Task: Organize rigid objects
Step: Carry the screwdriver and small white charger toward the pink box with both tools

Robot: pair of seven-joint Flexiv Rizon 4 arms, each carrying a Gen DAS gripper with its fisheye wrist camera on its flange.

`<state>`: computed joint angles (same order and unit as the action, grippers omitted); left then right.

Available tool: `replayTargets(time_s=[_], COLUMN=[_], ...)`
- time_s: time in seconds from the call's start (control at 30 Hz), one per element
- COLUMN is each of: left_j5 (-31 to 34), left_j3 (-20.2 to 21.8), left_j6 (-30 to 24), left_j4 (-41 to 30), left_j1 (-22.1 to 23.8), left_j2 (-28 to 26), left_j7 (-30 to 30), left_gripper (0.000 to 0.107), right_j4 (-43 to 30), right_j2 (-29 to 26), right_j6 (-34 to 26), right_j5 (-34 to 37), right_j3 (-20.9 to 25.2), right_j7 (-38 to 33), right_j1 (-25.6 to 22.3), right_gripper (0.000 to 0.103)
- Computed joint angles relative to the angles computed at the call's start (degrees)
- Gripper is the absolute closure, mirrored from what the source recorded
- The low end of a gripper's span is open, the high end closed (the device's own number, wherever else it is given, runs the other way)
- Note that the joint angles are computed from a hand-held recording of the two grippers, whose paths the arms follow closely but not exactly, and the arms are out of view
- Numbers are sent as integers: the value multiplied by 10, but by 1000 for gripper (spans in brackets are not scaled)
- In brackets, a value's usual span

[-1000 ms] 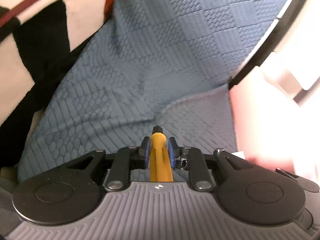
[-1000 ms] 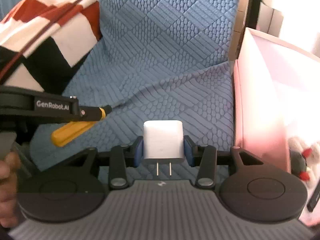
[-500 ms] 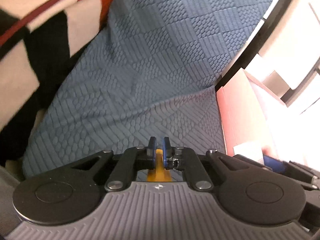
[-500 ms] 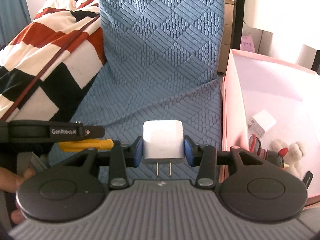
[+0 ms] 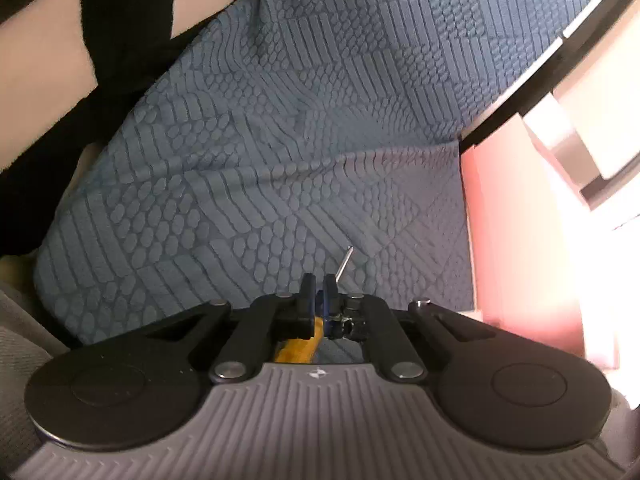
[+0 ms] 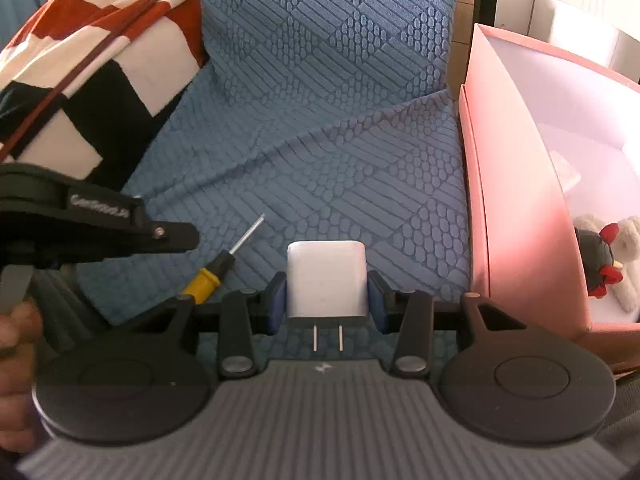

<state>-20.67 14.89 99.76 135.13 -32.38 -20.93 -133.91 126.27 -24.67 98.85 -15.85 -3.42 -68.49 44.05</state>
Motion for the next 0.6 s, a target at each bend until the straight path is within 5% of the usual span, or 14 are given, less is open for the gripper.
replayTargets(time_s=[0.07, 0.17, 0.23, 0.3, 0.6], left_j5=[7, 16, 31, 70, 144], left_j3=[-10, -82, -60, 0, 11], left_j6=[-14, -20, -42, -64, -129], left_j4=[-5, 1, -8, -24, -54], left_j1=[10, 80, 63, 15, 10], left_j2=[1, 9, 10, 7, 9], left_j7=[6, 19, 12, -19, -25], left_gripper=[101, 95, 68, 58, 60], right_j4=[-2, -5, -6, -7, -11], right_j2=[-5, -10, -10, -12, -14], right_j6=[2, -3, -3, -2, -14], right_j5=[2, 2, 2, 2, -3], right_j3=[2, -5, 2, 9, 12], right_j7=[0, 1, 2, 2, 7], right_j1=[-3, 4, -3, -10, -16], right_gripper=[58, 58, 58, 58, 58])
